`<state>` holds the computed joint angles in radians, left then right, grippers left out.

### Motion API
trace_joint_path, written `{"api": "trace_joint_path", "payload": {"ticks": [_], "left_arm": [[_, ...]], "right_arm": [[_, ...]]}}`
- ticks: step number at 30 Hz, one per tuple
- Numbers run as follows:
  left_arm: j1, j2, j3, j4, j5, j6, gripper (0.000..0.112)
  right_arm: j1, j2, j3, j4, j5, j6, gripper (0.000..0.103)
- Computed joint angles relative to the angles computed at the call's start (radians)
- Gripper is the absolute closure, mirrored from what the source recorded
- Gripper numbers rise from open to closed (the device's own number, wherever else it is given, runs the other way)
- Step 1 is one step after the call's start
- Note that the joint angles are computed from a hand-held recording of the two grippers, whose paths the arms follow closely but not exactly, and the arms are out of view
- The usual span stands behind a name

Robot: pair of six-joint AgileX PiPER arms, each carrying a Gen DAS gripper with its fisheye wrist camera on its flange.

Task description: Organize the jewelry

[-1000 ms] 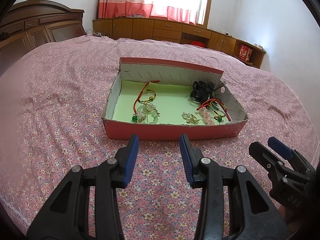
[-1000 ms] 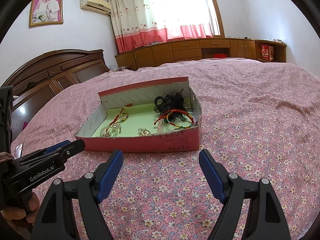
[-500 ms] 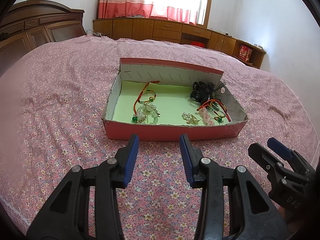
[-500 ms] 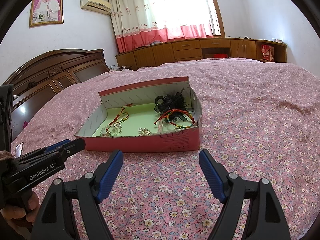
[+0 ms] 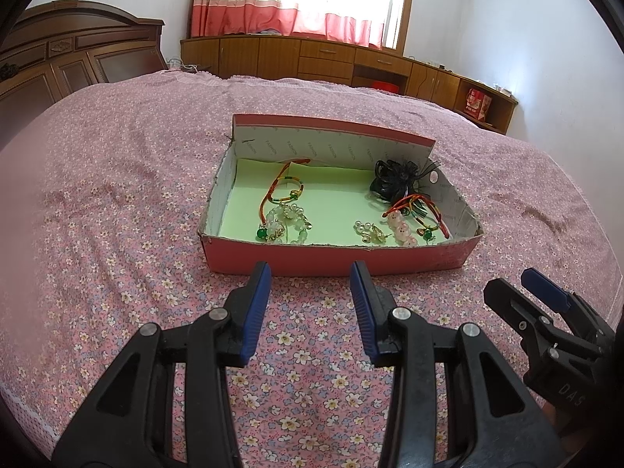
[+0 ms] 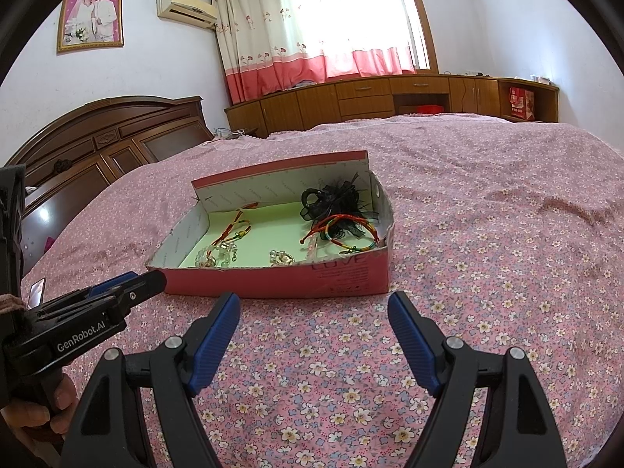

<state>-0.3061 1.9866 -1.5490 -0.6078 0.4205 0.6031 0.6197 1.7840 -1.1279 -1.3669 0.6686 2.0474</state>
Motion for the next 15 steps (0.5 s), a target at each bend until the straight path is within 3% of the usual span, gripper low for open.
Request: {"api": "trace_joint_path", "payload": {"ticks": [15], "left_arm": [[-0.001,0.003,-0.006,0.009,0.003,-0.009,0.078]], "right_arm": [[-0.002,0.0,0.0,0.0,-0.001,-0.002,0.023]]}}
